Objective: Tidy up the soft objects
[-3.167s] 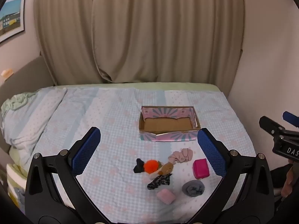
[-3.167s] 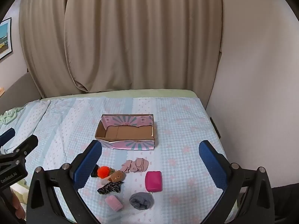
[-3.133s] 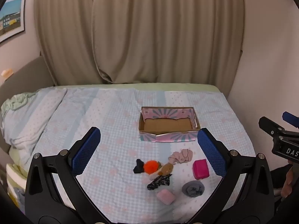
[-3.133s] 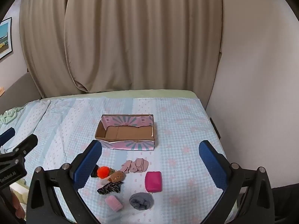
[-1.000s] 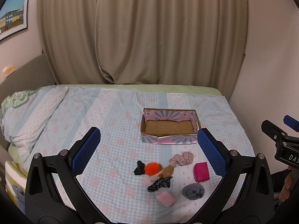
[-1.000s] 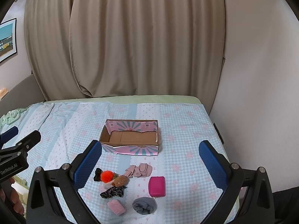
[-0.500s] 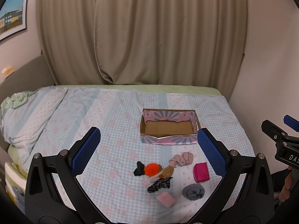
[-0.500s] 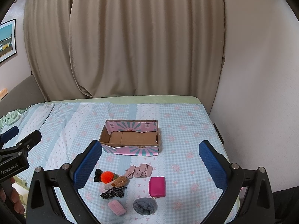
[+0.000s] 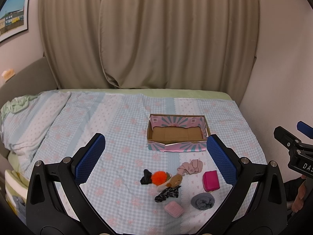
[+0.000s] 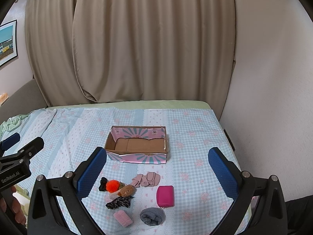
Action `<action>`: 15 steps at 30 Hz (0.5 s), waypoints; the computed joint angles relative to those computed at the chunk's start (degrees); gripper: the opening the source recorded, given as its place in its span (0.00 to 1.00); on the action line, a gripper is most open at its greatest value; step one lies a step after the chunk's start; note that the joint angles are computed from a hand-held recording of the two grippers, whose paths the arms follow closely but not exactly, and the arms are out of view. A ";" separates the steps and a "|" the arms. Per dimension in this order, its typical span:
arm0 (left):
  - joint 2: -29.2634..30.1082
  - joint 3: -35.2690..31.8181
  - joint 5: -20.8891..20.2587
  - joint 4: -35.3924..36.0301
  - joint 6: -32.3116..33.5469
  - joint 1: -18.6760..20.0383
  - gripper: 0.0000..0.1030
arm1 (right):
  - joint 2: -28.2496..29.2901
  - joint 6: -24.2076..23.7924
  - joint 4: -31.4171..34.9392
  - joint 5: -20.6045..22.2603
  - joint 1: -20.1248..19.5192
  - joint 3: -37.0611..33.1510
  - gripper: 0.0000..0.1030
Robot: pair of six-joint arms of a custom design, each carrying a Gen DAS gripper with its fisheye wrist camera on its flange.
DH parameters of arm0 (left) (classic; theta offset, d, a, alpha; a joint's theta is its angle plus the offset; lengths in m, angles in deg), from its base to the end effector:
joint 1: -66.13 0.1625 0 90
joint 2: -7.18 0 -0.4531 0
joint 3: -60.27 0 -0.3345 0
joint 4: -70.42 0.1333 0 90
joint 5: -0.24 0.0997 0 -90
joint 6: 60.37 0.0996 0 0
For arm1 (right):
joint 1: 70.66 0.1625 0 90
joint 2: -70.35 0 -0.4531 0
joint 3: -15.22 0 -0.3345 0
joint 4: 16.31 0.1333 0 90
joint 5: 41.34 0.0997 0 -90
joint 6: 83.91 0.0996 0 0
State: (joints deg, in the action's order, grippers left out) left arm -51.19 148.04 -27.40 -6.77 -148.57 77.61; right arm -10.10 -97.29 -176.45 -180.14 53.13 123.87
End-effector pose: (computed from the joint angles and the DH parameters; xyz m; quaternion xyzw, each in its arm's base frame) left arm -0.5163 -0.3309 0.2829 0.1184 0.8110 -0.4441 0.3618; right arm 0.3199 -0.3731 0.4691 0.2047 -0.8385 0.3891 0.3219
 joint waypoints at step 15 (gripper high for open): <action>-2.60 4.53 -3.24 -6.11 0.64 1.24 0.99 | 0.70 1.91 2.07 -0.80 0.79 0.12 1.00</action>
State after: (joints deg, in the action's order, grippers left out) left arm -53.79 152.57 -30.65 -12.88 -147.93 78.84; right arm -9.40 -95.38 -174.38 -180.94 53.92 123.99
